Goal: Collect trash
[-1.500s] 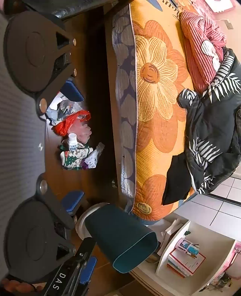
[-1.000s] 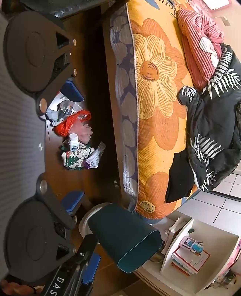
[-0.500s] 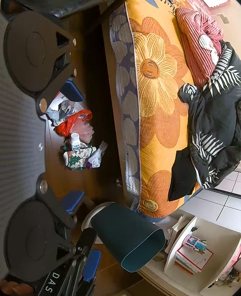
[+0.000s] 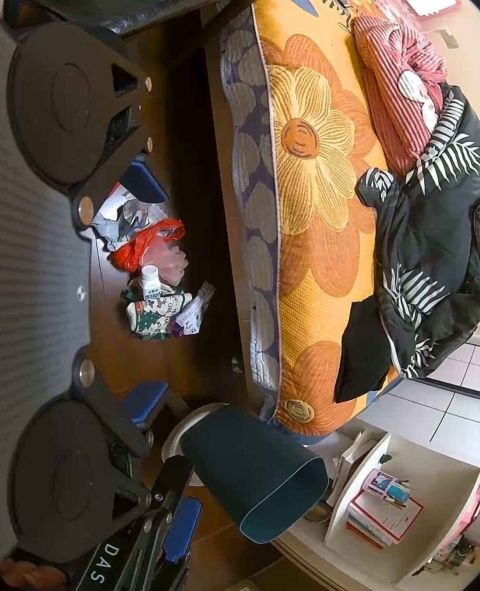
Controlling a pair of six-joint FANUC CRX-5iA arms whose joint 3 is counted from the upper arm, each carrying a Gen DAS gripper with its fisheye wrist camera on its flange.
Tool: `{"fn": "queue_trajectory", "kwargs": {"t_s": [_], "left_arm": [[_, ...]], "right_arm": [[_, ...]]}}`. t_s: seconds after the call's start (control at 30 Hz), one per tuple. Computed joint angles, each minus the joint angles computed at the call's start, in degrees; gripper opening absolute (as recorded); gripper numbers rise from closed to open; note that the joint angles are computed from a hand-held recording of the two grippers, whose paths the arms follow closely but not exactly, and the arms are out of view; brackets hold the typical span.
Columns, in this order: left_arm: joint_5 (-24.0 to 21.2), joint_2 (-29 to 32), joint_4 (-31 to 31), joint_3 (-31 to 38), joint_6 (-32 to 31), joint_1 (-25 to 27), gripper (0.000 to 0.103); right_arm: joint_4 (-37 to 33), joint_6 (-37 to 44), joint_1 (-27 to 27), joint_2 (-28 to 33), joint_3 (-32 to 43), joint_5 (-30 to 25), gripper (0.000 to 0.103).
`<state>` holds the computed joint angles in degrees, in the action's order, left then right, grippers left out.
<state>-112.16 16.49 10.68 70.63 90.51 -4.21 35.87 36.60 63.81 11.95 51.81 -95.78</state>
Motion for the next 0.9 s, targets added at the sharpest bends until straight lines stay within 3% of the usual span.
{"fn": "queue_trajectory", "kwargs": {"t_s": [0.9], "left_arm": [[1.0, -0.7, 1.5, -1.1, 0.7, 1.1, 0.103]], "right_arm": [[0.3, 0.8, -0.2, 0.0, 0.2, 0.0, 0.056]]}}
